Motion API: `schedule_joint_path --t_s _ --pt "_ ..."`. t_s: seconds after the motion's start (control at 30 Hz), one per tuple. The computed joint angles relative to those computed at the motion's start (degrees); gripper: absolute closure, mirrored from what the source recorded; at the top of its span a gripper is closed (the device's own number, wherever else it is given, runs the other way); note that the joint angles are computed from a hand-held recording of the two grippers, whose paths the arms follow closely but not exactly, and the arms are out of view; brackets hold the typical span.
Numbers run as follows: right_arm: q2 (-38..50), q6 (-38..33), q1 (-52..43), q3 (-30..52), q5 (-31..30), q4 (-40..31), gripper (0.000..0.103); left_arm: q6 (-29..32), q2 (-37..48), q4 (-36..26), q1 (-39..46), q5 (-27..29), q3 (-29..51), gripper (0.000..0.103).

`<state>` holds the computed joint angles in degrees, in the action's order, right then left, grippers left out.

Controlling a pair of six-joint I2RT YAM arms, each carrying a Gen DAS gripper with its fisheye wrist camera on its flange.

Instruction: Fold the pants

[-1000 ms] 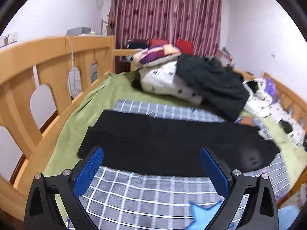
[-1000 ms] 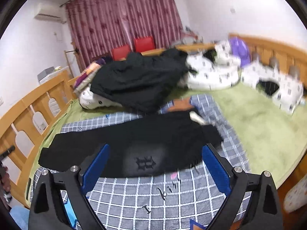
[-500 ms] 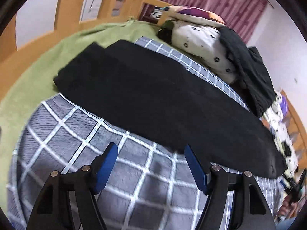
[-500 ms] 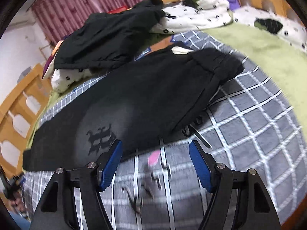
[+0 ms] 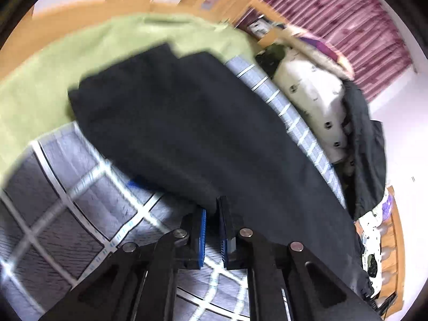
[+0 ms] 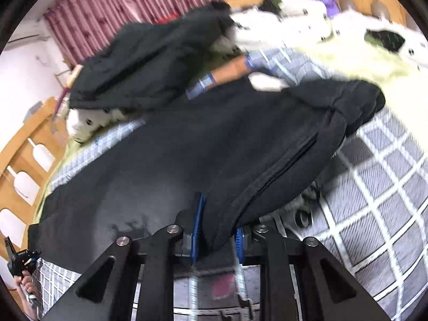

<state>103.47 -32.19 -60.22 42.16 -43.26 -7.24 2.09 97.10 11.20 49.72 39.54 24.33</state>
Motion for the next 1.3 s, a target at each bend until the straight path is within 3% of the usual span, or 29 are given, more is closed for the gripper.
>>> schedule_joint_path --t_s 0.17,0.3,0.43,0.57,0.7,0.8,0.83,0.9,0.93,1.07,1.17,1.3 --pt "-9.4 0.9 2.6 2.0 -1.9 -5.4 0.083 -0.9 -14.3 -6.5 -4.8 -2.2 2.0 0.094" --pt "-11.5 4.9 6.6 5.6 -1.0 -5.2 0.084 -4.3 -16.8 -4.5 -12.2 -10.5 6.2 0.094" --pt "-8.1 11.0 11.2 10.1 1.1 -0.9 0.084 -6.8 -10.2 2.0 -19.4 -19.9 11.5 0.094" --pt "1.0 16.3 17.1 17.6 5.6 2.5 0.084 -8.9 1.8 8.0 -26.9 -29.6 18.9 0.094" --pt "10.3 18.9 22.7 24.1 11.6 6.2 0.082 -10.0 12.5 7.4 -32.2 -37.0 27.3 0.094" --pt "17.4 19.4 26.1 30.6 16.5 4.6 0.081 -9.9 16.8 6.9 -34.1 -40.8 31.3 0.089" --pt "18.7 20.1 26.8 31.9 18.0 4.0 0.078 -10.1 17.6 6.0 -34.3 -40.7 32.7 0.083" --pt "20.4 22.4 26.8 34.3 17.0 2.2 0.066 -10.7 17.0 6.4 -33.9 -38.9 32.4 0.033" --pt "20.1 22.9 26.3 34.3 15.3 2.2 0.057 -11.2 15.5 8.0 -33.6 -38.5 30.9 0.026" --pt "11.9 22.6 23.9 25.5 11.3 8.0 0.043 -8.6 8.7 8.7 -33.4 -39.3 25.4 0.027" --pt "5.5 18.4 21.7 20.4 10.0 5.2 0.041 -5.6 3.6 6.5 -31.4 -36.9 20.1 0.027" --pt "-1.3 11.1 16.1 12.7 7.9 0.6 0.037 -1.6 -2.3 5.4 -25.3 -29.6 9.3 0.027"
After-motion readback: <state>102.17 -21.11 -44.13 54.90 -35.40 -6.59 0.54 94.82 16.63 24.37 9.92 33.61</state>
